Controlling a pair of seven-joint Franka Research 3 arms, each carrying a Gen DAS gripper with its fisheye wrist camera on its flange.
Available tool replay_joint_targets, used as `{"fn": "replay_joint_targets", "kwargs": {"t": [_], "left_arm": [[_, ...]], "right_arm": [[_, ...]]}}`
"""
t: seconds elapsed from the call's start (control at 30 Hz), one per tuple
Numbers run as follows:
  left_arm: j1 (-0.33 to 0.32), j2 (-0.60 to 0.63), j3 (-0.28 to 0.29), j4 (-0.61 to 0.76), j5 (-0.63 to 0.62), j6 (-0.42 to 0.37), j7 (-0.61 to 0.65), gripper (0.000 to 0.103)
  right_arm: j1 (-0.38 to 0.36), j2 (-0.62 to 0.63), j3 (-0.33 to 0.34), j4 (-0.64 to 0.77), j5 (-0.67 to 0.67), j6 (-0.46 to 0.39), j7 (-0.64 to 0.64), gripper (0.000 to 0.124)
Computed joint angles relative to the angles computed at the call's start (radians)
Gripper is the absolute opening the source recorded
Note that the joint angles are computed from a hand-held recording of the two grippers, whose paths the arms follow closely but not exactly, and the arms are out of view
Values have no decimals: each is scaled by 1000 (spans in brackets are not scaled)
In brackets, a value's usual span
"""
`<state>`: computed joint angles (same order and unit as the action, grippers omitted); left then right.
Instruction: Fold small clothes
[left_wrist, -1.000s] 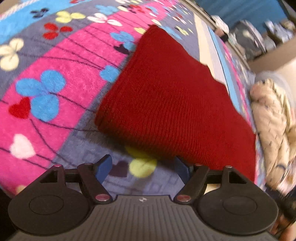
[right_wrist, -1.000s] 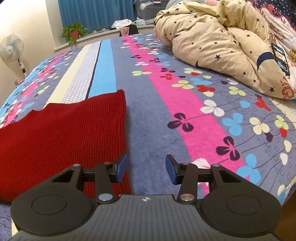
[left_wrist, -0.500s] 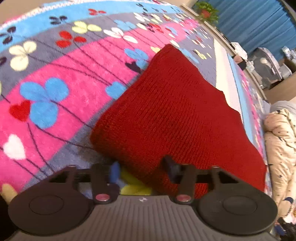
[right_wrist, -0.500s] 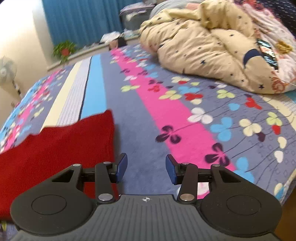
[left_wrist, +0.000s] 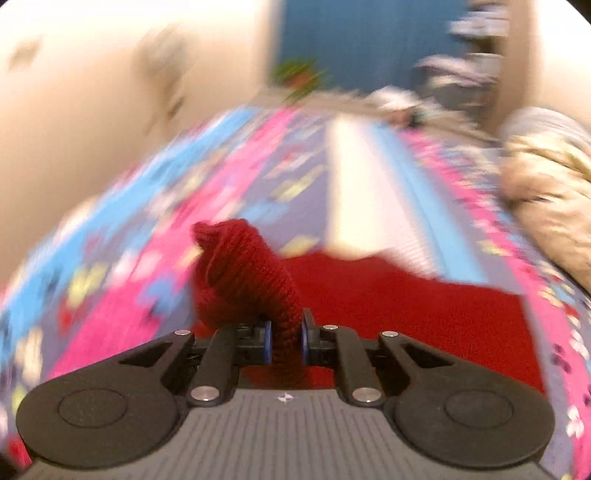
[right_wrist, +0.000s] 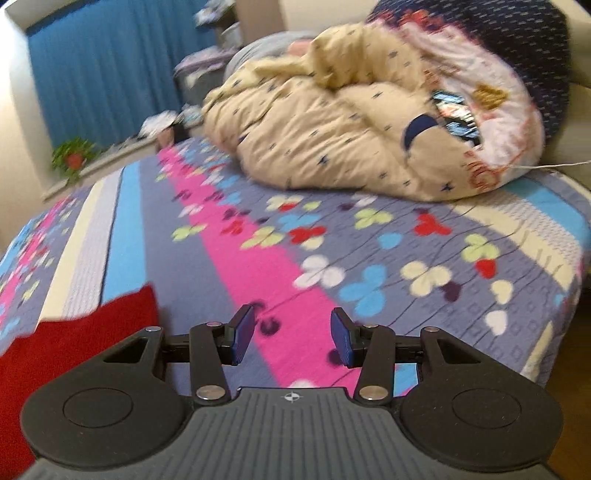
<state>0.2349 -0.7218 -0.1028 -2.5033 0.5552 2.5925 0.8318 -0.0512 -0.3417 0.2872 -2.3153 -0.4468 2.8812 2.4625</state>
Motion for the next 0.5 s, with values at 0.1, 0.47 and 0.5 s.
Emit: {"fn": "replay_joint_targets", "kwargs": {"t": [0.1,0.47,0.5], "left_arm": [[-95,65,-48,46,35,123,96,14],[-577,275,117,-30,-333,230,679,40],[-605,243,155,-50,-398,246,738,46]], "right_arm": [[-146,-35,103,-4,-146,12,193,48],[-83,9,19,-7,-213,73,258,50],[4,24,-49,-15,-132,93,165,51]]}}
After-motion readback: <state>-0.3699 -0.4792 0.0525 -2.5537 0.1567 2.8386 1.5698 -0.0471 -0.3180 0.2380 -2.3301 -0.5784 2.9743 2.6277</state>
